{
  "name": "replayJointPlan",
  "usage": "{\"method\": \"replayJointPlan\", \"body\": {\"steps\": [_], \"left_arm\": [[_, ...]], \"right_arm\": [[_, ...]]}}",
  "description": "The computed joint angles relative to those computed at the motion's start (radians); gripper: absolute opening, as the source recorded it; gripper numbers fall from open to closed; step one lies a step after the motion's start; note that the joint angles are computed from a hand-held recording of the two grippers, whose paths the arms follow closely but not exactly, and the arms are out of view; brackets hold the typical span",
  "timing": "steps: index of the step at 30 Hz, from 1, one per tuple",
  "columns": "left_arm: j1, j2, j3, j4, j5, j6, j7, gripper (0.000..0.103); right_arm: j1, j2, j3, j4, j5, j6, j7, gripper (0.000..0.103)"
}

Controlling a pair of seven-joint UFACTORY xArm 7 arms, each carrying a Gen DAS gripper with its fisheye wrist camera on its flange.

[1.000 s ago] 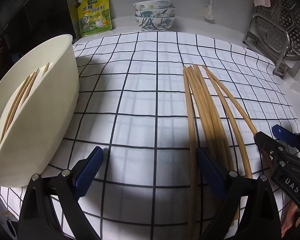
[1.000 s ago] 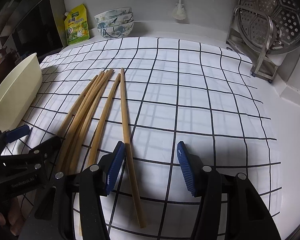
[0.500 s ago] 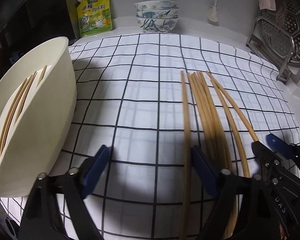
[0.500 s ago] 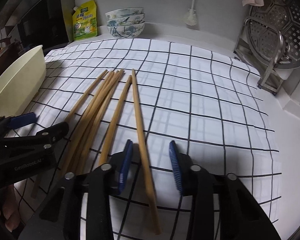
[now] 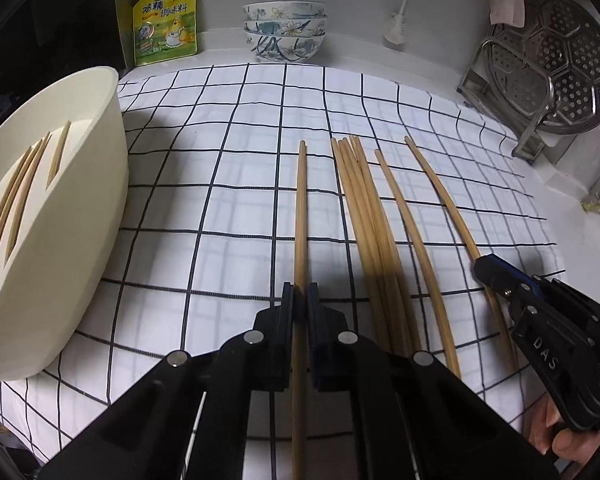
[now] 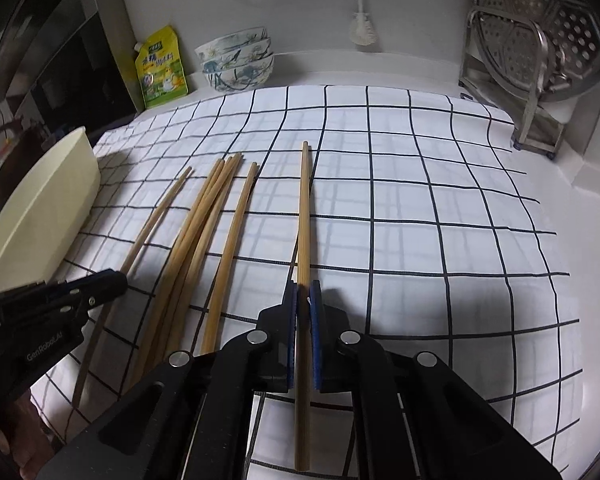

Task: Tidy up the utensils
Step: 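Close the left tool on one wooden chopstick while the right tool grasps another, then lift both held chopsticks and carry them over the cream basin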

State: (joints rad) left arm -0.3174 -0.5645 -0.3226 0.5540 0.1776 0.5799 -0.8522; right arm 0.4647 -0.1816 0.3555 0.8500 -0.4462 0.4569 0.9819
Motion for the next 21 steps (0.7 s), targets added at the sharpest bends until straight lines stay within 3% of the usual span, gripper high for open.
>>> {"method": "replayJointPlan", "body": {"steps": [7, 13, 17, 21], "left_arm": [[-0.032, -0.096, 0.030, -0.010, -0.037, -0.001, 0.047, 0.007], [-0.016, -0.214, 0.064, -0.002, -0.055, 0.056, 0.130, 0.007], [0.027, -0.327, 0.092, -0.019, -0.057, 0.093, 0.185, 0.007], [0.090, -0.437, 0.146, -0.048, -0.065, 0.140, 0.248, 0.007]], "right_arm": [[-0.009, -0.044, 0.031, 0.008, -0.049, 0.009, 0.069, 0.006], [-0.014, -0.056, 0.061, 0.040, -0.045, -0.035, 0.149, 0.006], [-0.004, 0.023, 0.093, 0.164, -0.106, -0.011, 0.167, 0.006], [0.056, 0.144, 0.081, 0.316, -0.158, -0.010, 0.163, 0.006]]}}
